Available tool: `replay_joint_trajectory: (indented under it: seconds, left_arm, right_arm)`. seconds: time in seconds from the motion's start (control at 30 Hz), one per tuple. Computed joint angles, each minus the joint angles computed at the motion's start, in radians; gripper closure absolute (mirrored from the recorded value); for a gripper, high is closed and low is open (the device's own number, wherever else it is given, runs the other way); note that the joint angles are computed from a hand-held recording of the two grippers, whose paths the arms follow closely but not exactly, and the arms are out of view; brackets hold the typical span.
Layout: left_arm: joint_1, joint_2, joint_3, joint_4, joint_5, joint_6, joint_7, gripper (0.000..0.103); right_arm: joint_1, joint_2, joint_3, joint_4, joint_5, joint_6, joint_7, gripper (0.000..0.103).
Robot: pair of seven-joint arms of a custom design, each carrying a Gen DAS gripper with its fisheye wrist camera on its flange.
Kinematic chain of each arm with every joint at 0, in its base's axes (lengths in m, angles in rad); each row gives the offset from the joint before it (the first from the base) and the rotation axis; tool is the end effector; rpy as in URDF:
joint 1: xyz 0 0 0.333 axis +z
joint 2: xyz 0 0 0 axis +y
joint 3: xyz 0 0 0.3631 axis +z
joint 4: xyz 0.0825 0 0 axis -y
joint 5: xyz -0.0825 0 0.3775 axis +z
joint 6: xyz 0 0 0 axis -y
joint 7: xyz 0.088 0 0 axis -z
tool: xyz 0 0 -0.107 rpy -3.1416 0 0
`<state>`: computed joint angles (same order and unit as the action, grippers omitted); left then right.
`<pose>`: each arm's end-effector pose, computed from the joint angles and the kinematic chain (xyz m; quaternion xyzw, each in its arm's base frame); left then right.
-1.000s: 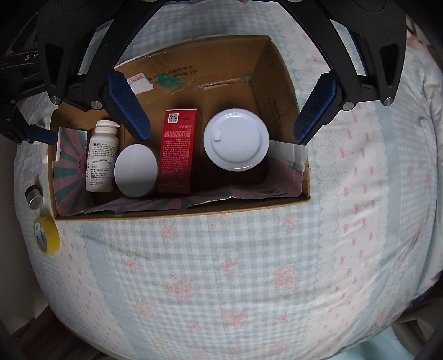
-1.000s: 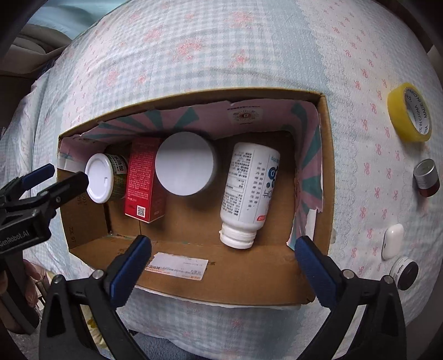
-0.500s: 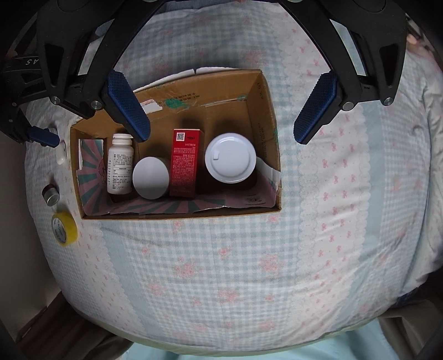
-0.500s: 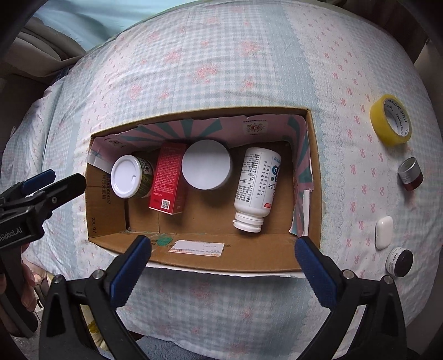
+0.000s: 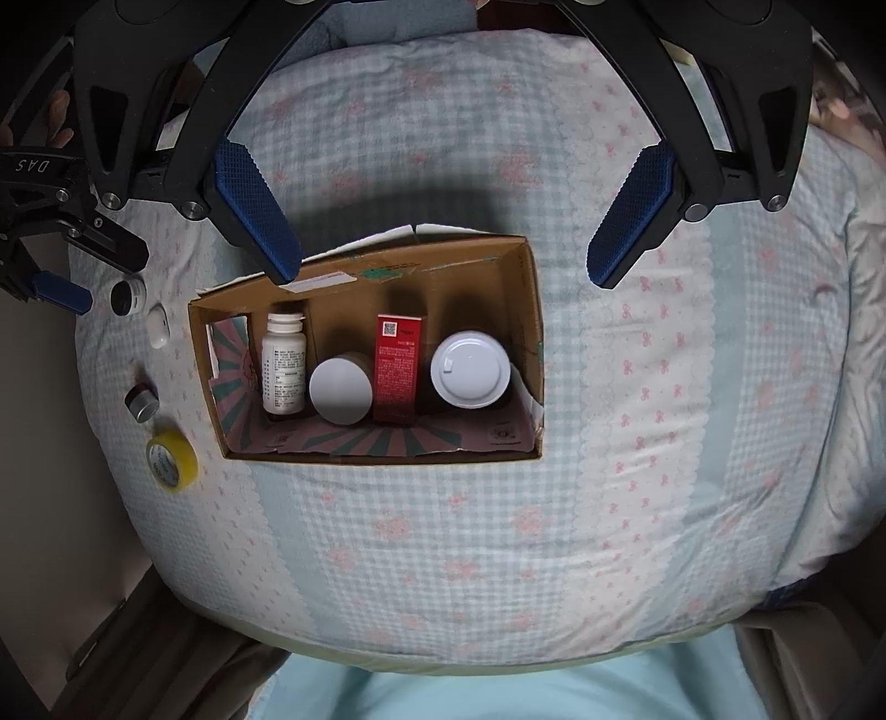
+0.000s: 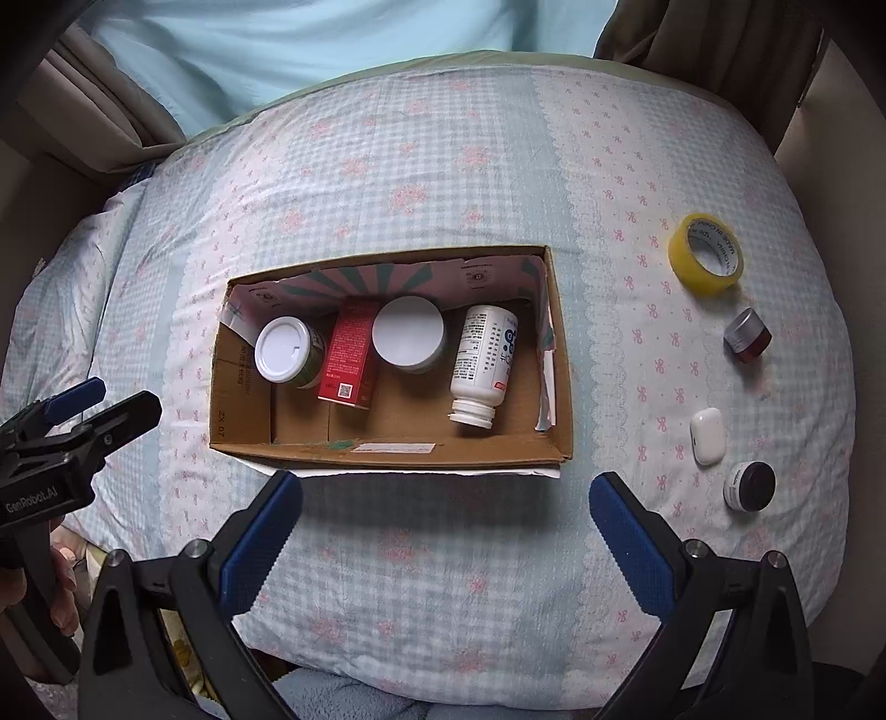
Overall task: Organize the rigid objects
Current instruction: 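Withdraw both tools from the box toward the remaining items, then grasp the yellow tape roll with the left tool while the right tool grasps the silver-red jar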
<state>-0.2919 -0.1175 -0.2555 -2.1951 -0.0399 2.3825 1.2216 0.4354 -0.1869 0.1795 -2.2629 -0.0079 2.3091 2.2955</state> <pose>0.4468 -0.2781 0.5144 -0.6349 0.7579 -0.1420 0.0487 0.4017 0.2888 0.5093 -0.6647 0.7380 -0.0330 0.1117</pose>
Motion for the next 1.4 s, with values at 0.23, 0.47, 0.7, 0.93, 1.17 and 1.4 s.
replay_joint_trajectory:
  seconds: [0.23, 0.47, 0.7, 0.93, 1.17, 1.4]
  left_arm:
    - [-0.042, -0.028, -0.044, 0.007, 0.043, 0.001, -0.044, 0.000]
    - [-0.111, 0.005, -0.103, 0.059, 0.119, 0.009, -0.155, 0.000]
    - [-0.203, 0.122, -0.148, 0.180, 0.244, -0.020, -0.389, 0.000]
    - [-0.336, 0.343, -0.121, 0.429, 0.357, -0.093, -0.557, 0.000]
    - [-0.438, 0.597, -0.057, 0.749, 0.383, -0.175, -0.514, 0.000]
    - [-0.508, 0.951, 0.012, 1.136, 0.343, -0.172, -0.357, 0.000]
  right_arm:
    - [-0.013, -0.160, 0.007, -0.088, -0.033, -0.069, 0.021, 0.000]
    - [-0.054, -0.371, -0.018, -0.226, -0.042, -0.113, -0.026, 0.000]
    - [-0.138, -0.546, -0.104, -0.350, -0.070, -0.160, -0.219, 0.000]
    - [-0.249, -0.593, -0.235, -0.423, -0.066, -0.093, -0.496, 0.000]
    - [-0.331, -0.502, -0.307, -0.437, -0.031, 0.061, -0.742, 0.000]
    - [-0.339, -0.294, -0.367, -0.495, 0.064, 0.396, -1.005, 0.000]
